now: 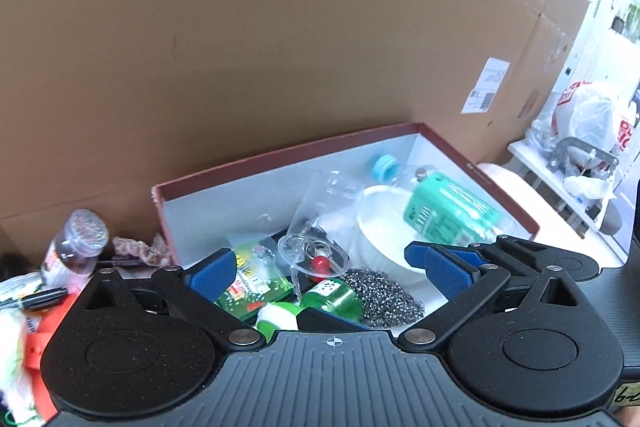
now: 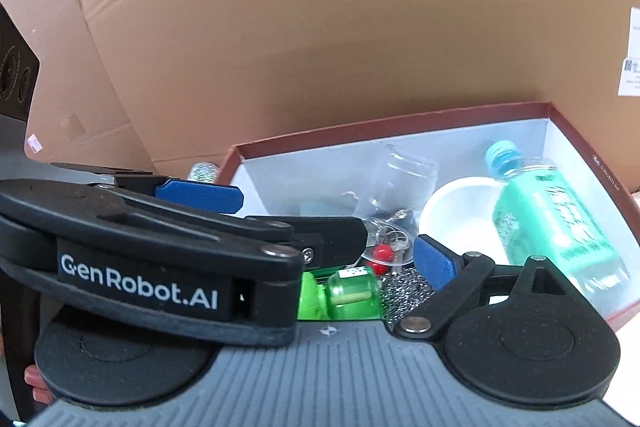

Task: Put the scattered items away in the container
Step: 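Withdraw both grippers from the box toward the red silicone scrubber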

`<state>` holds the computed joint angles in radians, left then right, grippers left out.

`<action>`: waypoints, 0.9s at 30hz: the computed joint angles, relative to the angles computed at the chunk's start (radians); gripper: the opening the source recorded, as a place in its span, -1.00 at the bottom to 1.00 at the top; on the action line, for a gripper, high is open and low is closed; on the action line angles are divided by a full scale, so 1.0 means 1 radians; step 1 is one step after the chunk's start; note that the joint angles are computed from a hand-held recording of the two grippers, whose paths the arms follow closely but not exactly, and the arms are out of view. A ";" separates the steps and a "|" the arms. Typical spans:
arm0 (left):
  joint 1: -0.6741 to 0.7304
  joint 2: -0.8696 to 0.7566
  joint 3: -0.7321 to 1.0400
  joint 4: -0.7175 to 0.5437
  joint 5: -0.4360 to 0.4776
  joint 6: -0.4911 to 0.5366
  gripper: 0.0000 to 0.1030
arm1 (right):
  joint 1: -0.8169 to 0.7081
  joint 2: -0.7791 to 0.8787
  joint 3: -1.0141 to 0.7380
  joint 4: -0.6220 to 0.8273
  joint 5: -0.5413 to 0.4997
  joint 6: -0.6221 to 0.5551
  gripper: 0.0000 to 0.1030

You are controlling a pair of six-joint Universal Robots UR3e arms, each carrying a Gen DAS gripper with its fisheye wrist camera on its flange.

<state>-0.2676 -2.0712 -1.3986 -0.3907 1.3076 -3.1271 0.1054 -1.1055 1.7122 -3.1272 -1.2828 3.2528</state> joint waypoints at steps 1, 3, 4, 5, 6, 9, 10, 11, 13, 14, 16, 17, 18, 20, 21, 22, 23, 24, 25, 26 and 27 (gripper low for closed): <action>-0.003 0.028 -0.046 0.035 0.020 -0.006 1.00 | 0.012 -0.008 0.012 -0.015 -0.014 0.003 0.87; -0.011 0.090 -0.143 0.099 0.071 -0.018 1.00 | 0.036 -0.040 0.059 -0.060 -0.044 0.011 0.92; -0.017 0.118 -0.191 0.131 0.100 -0.027 1.00 | 0.052 -0.053 0.083 -0.087 -0.059 0.013 0.93; -0.021 0.149 -0.241 0.164 0.128 -0.033 1.00 | 0.070 -0.063 0.105 -0.116 -0.075 0.015 0.94; -0.023 0.178 -0.295 0.206 0.150 -0.037 1.00 | 0.093 -0.065 0.121 -0.146 -0.098 0.019 0.94; -0.029 0.261 -0.447 0.301 0.211 -0.050 1.00 | 0.174 -0.065 0.158 -0.225 -0.199 0.012 0.95; -0.026 0.289 -0.497 0.325 0.222 -0.059 1.00 | 0.210 -0.054 0.160 -0.252 -0.247 0.005 0.95; -0.016 0.320 -0.550 0.352 0.220 -0.064 1.00 | 0.244 -0.041 0.163 -0.281 -0.293 0.000 0.95; 0.017 0.378 -0.663 0.417 0.190 -0.068 1.00 | 0.300 -0.054 0.207 -0.336 -0.366 -0.017 0.95; 0.038 0.405 -0.717 0.447 0.171 -0.069 1.00 | 0.328 -0.053 0.223 -0.364 -0.399 -0.026 0.95; 0.079 0.457 -0.819 0.493 0.140 -0.073 1.00 | 0.383 -0.019 0.229 -0.423 -0.456 -0.043 0.98; 0.099 0.480 -0.864 0.511 0.130 -0.076 1.00 | 0.410 0.001 0.228 -0.450 -0.483 -0.051 0.98; 0.121 0.502 -0.907 0.525 0.118 -0.077 1.00 | 0.435 0.021 0.224 -0.473 -0.506 -0.060 0.99; 0.185 0.558 -0.987 0.529 0.069 -0.063 1.00 | 0.483 0.041 0.225 -0.499 -0.544 -0.079 0.99; 0.223 0.591 -1.030 0.528 0.037 -0.049 1.00 | 0.503 0.047 0.226 -0.505 -0.555 -0.085 0.99; 0.266 0.627 -1.074 0.527 0.003 -0.029 1.00 | 0.519 0.056 0.221 -0.503 -0.557 -0.086 0.99; 0.306 0.656 -1.115 0.532 -0.026 -0.008 1.00 | 0.531 0.065 0.215 -0.501 -0.549 -0.083 0.99; 0.344 0.682 -1.153 0.538 -0.049 0.012 1.00 | 0.539 0.075 0.210 -0.501 -0.536 -0.075 0.99; 0.382 0.701 -1.185 0.545 -0.069 0.032 1.00 | 0.546 0.087 0.203 -0.503 -0.521 -0.066 0.99; 0.420 0.720 -1.213 0.551 -0.090 0.054 1.00 | 0.551 0.103 0.190 -0.505 -0.508 -0.059 0.99; 0.456 0.728 -1.238 0.566 -0.110 0.074 1.00 | 0.557 0.124 0.169 -0.503 -0.502 -0.055 0.99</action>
